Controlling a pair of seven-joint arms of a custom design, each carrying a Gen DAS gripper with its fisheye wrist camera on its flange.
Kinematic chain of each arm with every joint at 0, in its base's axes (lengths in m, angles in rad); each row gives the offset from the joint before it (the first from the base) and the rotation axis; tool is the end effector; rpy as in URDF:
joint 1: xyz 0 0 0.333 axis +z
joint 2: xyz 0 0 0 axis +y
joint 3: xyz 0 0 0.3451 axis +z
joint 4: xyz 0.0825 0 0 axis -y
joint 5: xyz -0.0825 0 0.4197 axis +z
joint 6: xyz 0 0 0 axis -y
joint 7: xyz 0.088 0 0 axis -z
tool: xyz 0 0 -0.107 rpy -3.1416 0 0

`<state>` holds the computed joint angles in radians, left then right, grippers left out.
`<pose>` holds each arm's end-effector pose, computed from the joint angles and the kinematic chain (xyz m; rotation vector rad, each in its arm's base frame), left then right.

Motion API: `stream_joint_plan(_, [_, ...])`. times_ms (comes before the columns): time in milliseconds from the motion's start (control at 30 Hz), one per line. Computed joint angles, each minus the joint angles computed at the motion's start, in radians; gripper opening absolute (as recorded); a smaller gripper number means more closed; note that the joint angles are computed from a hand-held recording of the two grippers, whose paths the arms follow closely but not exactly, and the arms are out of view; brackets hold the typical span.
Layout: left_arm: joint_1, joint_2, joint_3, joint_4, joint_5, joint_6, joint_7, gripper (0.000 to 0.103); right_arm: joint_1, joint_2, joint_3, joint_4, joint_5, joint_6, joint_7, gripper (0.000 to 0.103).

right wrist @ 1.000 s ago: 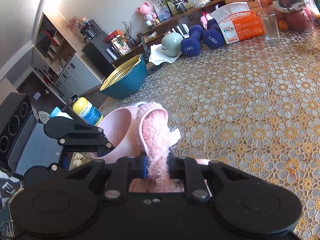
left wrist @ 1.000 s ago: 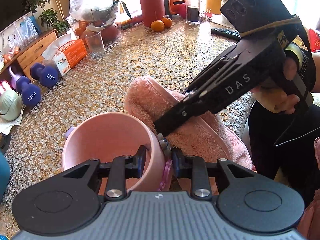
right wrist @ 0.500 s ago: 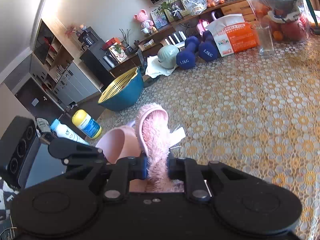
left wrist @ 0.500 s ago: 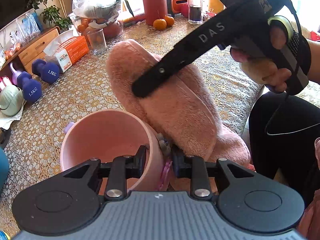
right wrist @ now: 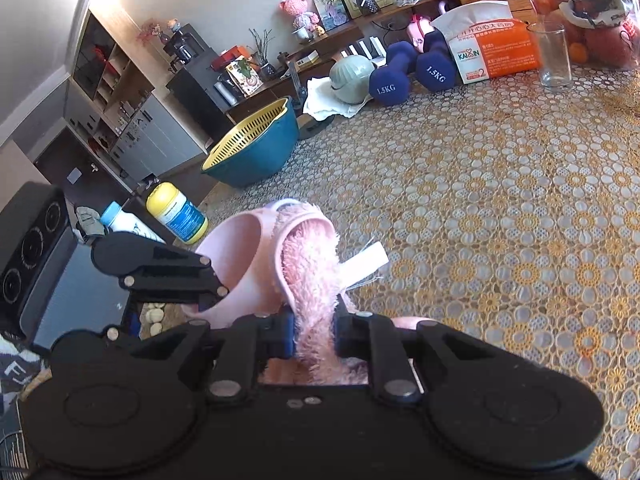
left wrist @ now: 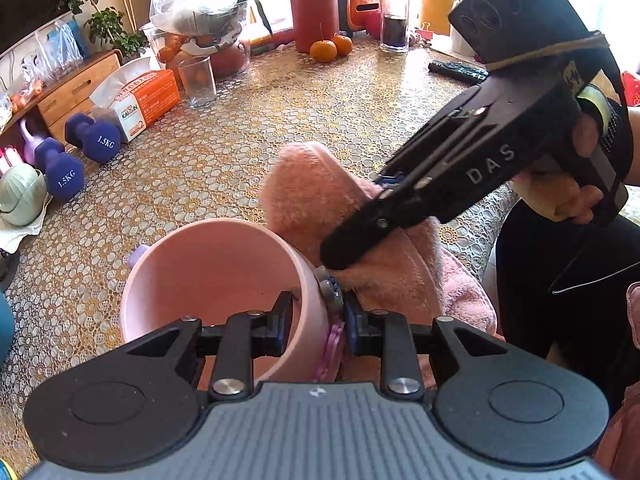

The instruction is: Clean bowl

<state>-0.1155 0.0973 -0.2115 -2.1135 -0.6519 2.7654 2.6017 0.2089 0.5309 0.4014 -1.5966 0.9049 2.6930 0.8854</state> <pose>0.6032 -0.1745 0.4332 -1.0128 2.5199 -0.8441 0.6728 0.3736 0.4039 -1.8834 1.1777 0.1926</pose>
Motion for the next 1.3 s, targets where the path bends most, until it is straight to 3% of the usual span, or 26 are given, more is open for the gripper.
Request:
stream_joint_plan(233, [0.006,0.031,0.006,0.048,-0.003,-0.016,-0.116,0.026,-0.047,-0.091,-0.003,-0.11,0.14,0.0,-0.076,0.016])
stream_joint_plan(400, [0.043,0.042,-0.005,0.075,-0.138,-0.048,-0.126,0.025,-0.039,-0.069,-0.037,-0.076,0.247,0.013,-0.035,0.016])
stream_joint_plan(567, [0.073,0.018,-0.004,0.054,-0.323,-0.081,-0.038,0.023,-0.014,0.033,-0.044,0.045,0.248,0.002,0.075,0.016])
stream_joint_plan(767, [0.071,0.0,0.012,0.03,-0.437,-0.097,0.046,0.023,0.03,0.169,-0.045,0.214,0.132,-0.008,0.304,0.017])
stream_joint_plan(867, [0.071,0.001,0.02,0.029,-0.464,-0.11,0.066,0.023,0.018,0.214,-0.012,0.259,0.094,-0.032,0.355,0.017])
stream_joint_plan(1033, [0.067,0.011,0.024,0.027,-0.455,-0.104,0.066,0.022,-0.04,0.22,0.071,0.234,0.15,-0.047,0.311,0.017])
stream_joint_plan(1200, [0.069,0.009,0.024,0.021,-0.462,-0.101,0.074,0.021,-0.063,0.185,0.09,0.178,0.211,-0.087,0.249,0.017])
stream_joint_plan(1300, [0.067,0.004,0.023,0.017,-0.452,-0.101,0.074,0.021,-0.058,0.144,0.072,0.134,0.233,-0.112,0.2,0.017])
